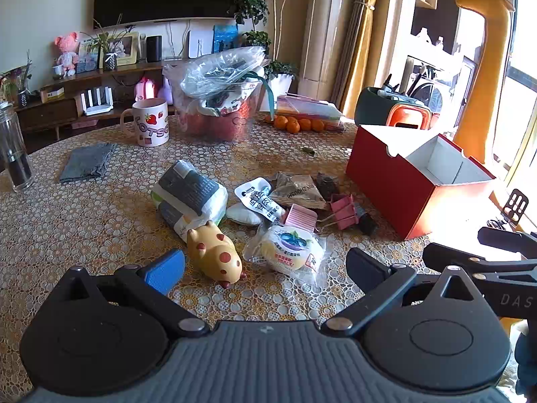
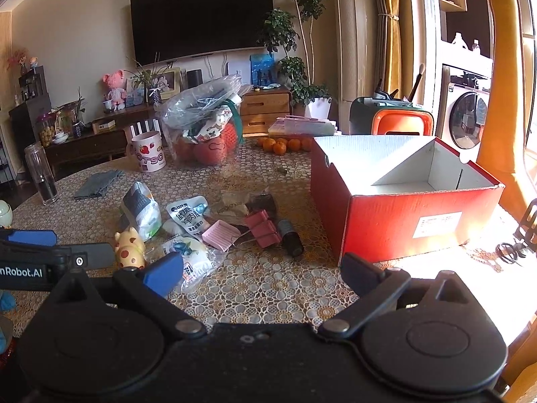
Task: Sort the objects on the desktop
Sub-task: 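Grasp the yellow spotted toy pig with the left gripper while the right grasps the blueberry snack bag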
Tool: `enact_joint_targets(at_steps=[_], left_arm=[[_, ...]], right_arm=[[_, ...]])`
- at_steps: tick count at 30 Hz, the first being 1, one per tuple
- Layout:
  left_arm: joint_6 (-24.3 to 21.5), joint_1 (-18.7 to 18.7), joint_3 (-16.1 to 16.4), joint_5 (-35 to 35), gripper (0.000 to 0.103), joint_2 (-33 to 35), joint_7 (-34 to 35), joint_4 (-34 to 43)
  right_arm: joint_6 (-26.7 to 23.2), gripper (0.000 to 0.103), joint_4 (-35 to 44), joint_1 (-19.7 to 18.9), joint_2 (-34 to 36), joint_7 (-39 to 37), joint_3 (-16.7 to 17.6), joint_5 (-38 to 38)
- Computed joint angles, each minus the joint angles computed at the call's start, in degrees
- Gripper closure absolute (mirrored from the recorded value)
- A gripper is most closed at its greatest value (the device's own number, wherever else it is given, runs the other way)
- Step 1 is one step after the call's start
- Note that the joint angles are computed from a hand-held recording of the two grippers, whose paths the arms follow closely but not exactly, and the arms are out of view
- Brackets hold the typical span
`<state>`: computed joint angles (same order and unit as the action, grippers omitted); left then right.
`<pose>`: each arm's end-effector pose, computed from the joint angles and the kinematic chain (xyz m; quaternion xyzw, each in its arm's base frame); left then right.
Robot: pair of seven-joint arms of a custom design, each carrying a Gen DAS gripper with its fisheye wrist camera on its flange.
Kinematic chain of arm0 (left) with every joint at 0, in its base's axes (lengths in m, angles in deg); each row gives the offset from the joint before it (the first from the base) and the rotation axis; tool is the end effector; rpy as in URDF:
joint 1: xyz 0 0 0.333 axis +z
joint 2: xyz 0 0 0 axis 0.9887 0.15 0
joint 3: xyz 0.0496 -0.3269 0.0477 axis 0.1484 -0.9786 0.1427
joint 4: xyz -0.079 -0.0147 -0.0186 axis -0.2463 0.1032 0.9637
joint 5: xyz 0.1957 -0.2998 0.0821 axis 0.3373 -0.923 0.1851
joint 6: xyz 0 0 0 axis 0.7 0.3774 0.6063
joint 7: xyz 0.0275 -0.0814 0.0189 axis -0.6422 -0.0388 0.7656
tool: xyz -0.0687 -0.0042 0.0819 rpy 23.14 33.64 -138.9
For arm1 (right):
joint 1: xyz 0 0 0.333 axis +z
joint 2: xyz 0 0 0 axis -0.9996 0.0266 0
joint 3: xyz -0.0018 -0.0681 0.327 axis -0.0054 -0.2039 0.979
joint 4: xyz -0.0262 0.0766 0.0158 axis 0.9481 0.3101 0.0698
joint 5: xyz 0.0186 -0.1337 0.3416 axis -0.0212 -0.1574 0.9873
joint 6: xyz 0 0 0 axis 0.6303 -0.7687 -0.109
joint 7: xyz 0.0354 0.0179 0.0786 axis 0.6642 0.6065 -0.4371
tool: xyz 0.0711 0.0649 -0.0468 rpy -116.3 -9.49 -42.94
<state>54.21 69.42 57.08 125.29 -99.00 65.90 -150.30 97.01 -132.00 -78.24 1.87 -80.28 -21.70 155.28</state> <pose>0.3767 -0.2460 0.4800 -0.7597 0.4766 -0.2767 0.3452 0.4759 0.0380 0.4634 -0.7740 0.4131 -0.1808 0.4445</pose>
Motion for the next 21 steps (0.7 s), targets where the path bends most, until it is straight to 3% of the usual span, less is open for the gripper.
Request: enact_joint_targets(at_steps=[10, 21], left_arm=[[-0.2, 1.7, 2.0, 2.0, 0.0, 3.4, 0.6, 1.2], [2.8, 3.5, 5.5, 2.5, 0.001, 8.9, 1.1, 2.4]], right_arm=[[0.1, 0.005, 1.4, 0.5, 2.4, -1.0, 0.8, -0.1], [1.4, 0.006, 4.1, 2.0, 7.5, -5.6, 2.9, 2.8]])
